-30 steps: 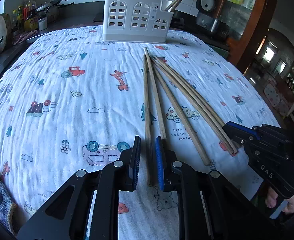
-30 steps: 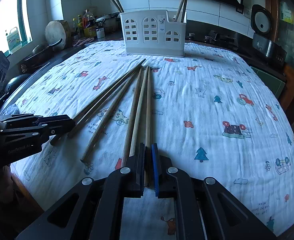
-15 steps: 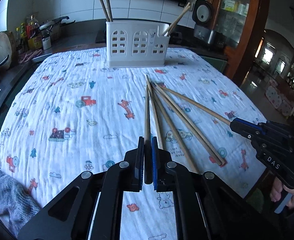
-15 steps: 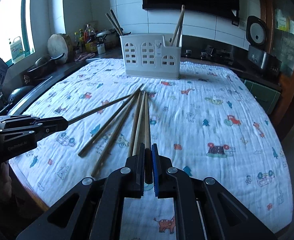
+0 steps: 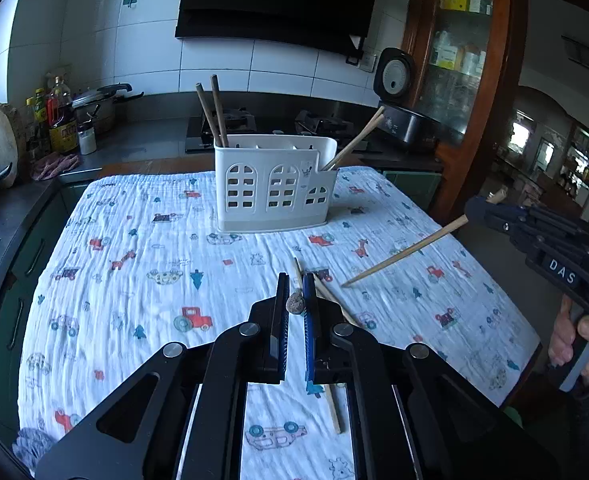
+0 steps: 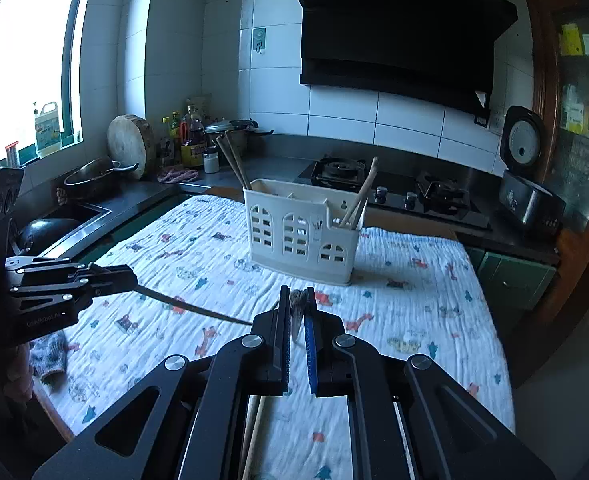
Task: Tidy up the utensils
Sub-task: 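Lift both held chopsticks and lower them into the white caddy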
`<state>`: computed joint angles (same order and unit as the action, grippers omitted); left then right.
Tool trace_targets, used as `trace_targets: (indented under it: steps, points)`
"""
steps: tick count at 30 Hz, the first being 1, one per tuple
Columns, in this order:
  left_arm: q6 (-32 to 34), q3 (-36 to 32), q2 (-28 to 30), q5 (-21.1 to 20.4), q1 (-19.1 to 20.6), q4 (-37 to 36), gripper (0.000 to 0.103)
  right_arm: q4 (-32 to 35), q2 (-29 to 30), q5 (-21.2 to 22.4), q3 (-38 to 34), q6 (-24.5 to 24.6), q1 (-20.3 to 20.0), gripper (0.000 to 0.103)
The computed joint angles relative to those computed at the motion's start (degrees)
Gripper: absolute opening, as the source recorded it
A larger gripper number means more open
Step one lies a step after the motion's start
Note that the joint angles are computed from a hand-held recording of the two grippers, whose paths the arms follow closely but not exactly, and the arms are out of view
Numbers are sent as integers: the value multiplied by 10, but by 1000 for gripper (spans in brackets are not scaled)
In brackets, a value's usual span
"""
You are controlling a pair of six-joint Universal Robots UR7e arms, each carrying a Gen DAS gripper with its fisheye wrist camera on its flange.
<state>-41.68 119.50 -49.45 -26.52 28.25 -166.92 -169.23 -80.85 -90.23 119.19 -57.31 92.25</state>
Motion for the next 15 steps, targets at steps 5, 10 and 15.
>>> trace_targets:
  steps: [5,10,15]
  points:
    - [69,-36,-11,-25,23,-3,5,61,39,-29,-83,16,41,7]
    - [128,-70,-22,-39,30,-9,5,129,69,-43,-158,37,74,7]
    - [206,-120,-25,-19,28,-20,5,163,95,-45,-219,57,95,7]
